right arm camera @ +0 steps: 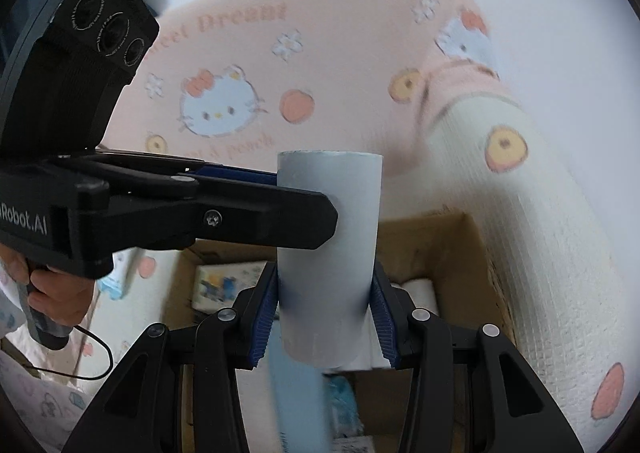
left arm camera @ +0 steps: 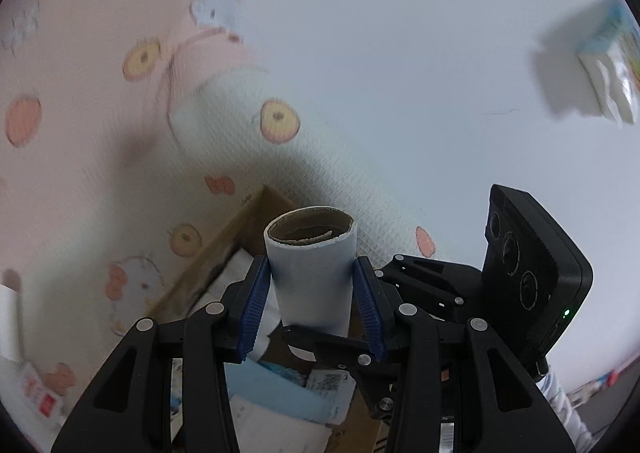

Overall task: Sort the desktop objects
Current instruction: 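Lift both held tubes and carry them toward the cardboard box, then lower both held tubes down into the cardboard box beside the row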

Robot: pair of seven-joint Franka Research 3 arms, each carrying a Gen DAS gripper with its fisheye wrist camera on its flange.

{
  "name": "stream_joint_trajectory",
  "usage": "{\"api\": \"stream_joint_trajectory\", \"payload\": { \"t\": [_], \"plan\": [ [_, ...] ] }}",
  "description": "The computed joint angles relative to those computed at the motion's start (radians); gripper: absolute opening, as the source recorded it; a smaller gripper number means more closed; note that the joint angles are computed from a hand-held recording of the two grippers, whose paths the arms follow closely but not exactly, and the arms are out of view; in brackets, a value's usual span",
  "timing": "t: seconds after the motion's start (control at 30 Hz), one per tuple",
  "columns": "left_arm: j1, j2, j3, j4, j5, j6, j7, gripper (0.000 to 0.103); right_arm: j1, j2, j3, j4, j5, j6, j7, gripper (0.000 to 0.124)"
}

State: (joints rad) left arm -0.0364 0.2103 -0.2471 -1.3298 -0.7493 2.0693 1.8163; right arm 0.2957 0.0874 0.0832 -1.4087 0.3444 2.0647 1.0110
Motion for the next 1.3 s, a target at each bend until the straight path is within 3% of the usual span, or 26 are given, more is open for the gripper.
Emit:
{"api": "stream_joint_trajectory", "payload": {
  "t": [0.43,0.57,0.67,1.03,1.2,1.3],
  "plan": [
    [-0.035,0.208,-0.053,0.145,0.105,-0.049,-0.176,0.047,-0.013,0.168,-0.025,0.144,-0.142,-0.129,0.062,0.042],
    [-0.035,0.274,-0.068,0.220,0.137,-0.108,-0.235,0.047,-0.011,0.228,-0.030,0.224,-0.179,-0.203,0.064,0.042],
    [-0.038,0.311,-0.078,0.259,0.161,-0.143,-0.263,0.047,-0.011,0.288,-0.034,0.317,-0.192,-0.307,0.066,0.042],
    [-0.050,0.421,-0.097,0.394,0.204,-0.249,-0.366,0.046,0.007,0.358,-0.055,0.410,-0.261,-0.381,0.068,0.042],
    [-0.050,0.392,-0.096,0.328,0.212,-0.190,-0.375,0.045,-0.008,0.386,-0.052,0.449,-0.244,-0.406,0.069,0.042],
    [-0.045,0.397,-0.099,0.326,0.203,-0.196,-0.396,0.043,-0.002,0.359,-0.053,0.398,-0.264,-0.365,0.024,0.042]
  ]
}}
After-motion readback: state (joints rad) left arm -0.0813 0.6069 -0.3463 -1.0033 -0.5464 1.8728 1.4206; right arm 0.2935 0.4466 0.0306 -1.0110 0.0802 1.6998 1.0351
